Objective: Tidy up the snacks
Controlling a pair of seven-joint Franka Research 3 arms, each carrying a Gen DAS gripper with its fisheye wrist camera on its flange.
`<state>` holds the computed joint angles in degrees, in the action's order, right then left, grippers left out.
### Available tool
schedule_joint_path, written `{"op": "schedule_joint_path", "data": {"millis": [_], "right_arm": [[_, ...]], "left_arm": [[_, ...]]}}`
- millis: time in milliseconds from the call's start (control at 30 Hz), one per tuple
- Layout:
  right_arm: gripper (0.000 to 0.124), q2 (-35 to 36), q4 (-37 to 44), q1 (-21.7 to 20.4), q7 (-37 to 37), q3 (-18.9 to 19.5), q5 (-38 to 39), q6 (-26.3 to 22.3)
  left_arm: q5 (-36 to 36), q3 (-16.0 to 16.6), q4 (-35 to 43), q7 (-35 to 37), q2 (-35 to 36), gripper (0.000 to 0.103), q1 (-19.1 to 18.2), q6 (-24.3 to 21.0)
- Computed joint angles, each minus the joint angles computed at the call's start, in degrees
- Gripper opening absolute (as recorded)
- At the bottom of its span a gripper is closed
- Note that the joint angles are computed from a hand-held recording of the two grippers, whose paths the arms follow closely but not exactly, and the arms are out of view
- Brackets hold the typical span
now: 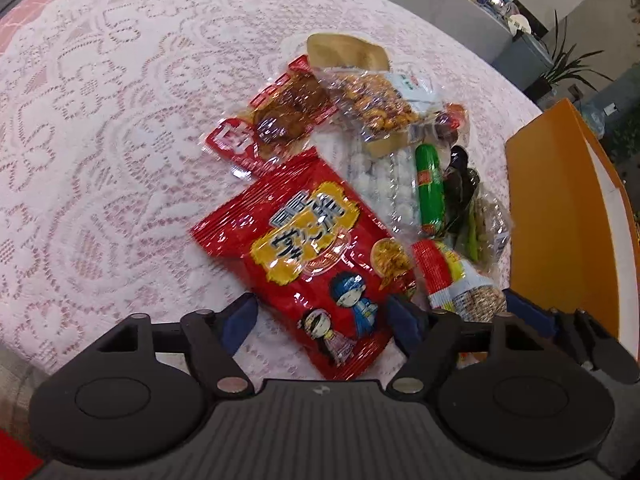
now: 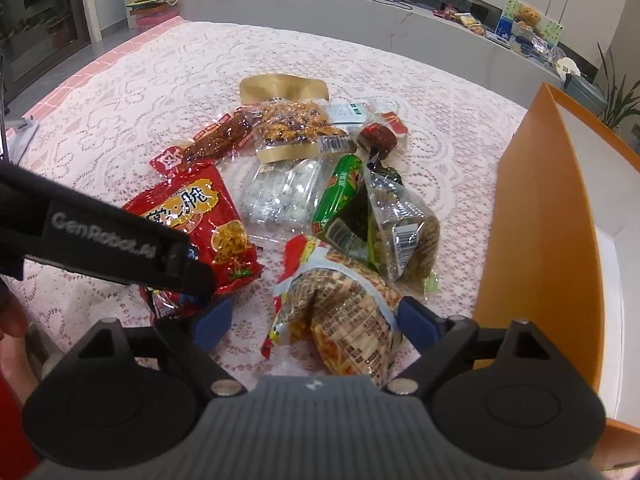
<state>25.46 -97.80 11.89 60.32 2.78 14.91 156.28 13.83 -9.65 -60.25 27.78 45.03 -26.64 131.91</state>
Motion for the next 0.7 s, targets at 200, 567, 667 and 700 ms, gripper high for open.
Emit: {"op": "schedule_joint_path", "data": {"millis": [200,567,667,700], "right_arm": [[0.070,0.38,-0.16,1.74,3.94,-2.23,-2.55,1.29],[0.059,-0.63,-0.63,-2.46,-0.56,2.02,4.81,0.91],[0.059,-0.58,-0.38,-2.17,-0.44,1.60,5.22,0.49],[0.059,-0.62,-0.33,-2.16,-0.38,1.51,5.37,0.24]], "left_arm": [[0.20,1.33,8.66,-2.54,4.69,0.089,-1.66,-5.04],[6.86,5.64,22.65,4.09,10.99,0.078,-6.53,-19.64],[7.74,5.70,18.73,5.10,8.33,0.075,-6.29,-19.86],[8.03,5.65,18.24,5.63,7.90,0.075,-6.20,-20.47]]}}
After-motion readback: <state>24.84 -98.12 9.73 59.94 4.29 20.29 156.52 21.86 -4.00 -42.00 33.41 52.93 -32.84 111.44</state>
